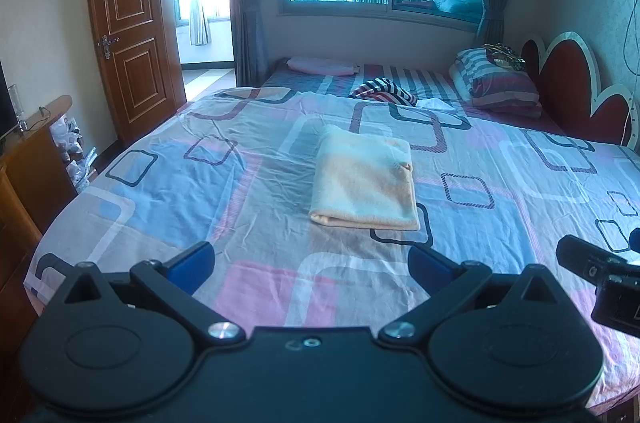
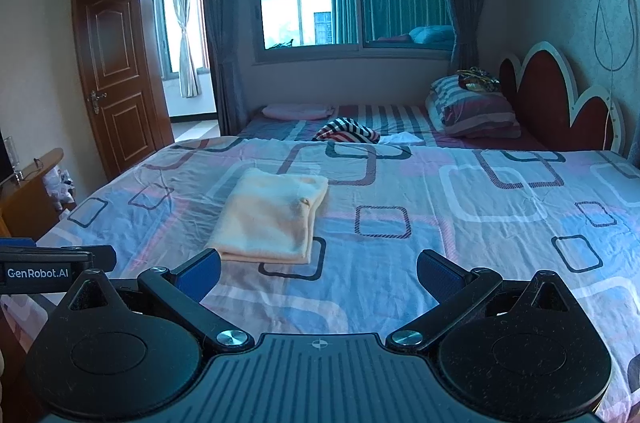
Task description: Fold small clothes
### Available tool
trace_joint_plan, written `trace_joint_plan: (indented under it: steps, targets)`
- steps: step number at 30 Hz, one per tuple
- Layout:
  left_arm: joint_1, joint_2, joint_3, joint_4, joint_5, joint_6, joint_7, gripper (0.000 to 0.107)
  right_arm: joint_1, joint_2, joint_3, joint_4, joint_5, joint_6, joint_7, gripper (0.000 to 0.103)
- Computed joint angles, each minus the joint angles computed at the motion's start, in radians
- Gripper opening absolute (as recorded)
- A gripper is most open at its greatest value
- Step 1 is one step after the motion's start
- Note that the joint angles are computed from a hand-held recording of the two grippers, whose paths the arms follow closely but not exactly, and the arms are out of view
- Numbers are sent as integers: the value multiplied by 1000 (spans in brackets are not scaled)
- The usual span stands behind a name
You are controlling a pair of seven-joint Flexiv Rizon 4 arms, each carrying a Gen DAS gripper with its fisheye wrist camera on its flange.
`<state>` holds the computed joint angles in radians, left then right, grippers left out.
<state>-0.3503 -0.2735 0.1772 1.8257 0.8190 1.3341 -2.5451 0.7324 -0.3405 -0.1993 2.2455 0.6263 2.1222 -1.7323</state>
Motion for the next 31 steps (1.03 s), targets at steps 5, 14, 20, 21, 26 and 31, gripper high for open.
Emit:
trace_joint_plan:
  steps: [5, 14, 20, 21, 26, 31]
  targets:
    - [1, -1, 0, -1, 2, 1, 1, 102, 6, -2, -5, -3, 8, -2, -4, 103]
    - [4, -3, -1, 1, -6, 8, 9, 102, 4, -4, -5, -3, 2, -4, 2, 103]
    - [24, -21, -13, 6, -56, 31, 64, 102, -3, -16, -3, -6, -10, -6, 17, 103]
    - [30, -25, -15, 9, -72, 42, 83, 102, -3, -18, -5, -8, -12, -8, 19, 103]
    - [-7, -60, 45, 1, -83, 116, 101, 101, 18, -30, -30, -15, -10, -21, 29, 103]
    - [-8, -102, 61, -35, -113, 128, 123, 102, 38, -54, -68, -27, -13, -39, 51, 103]
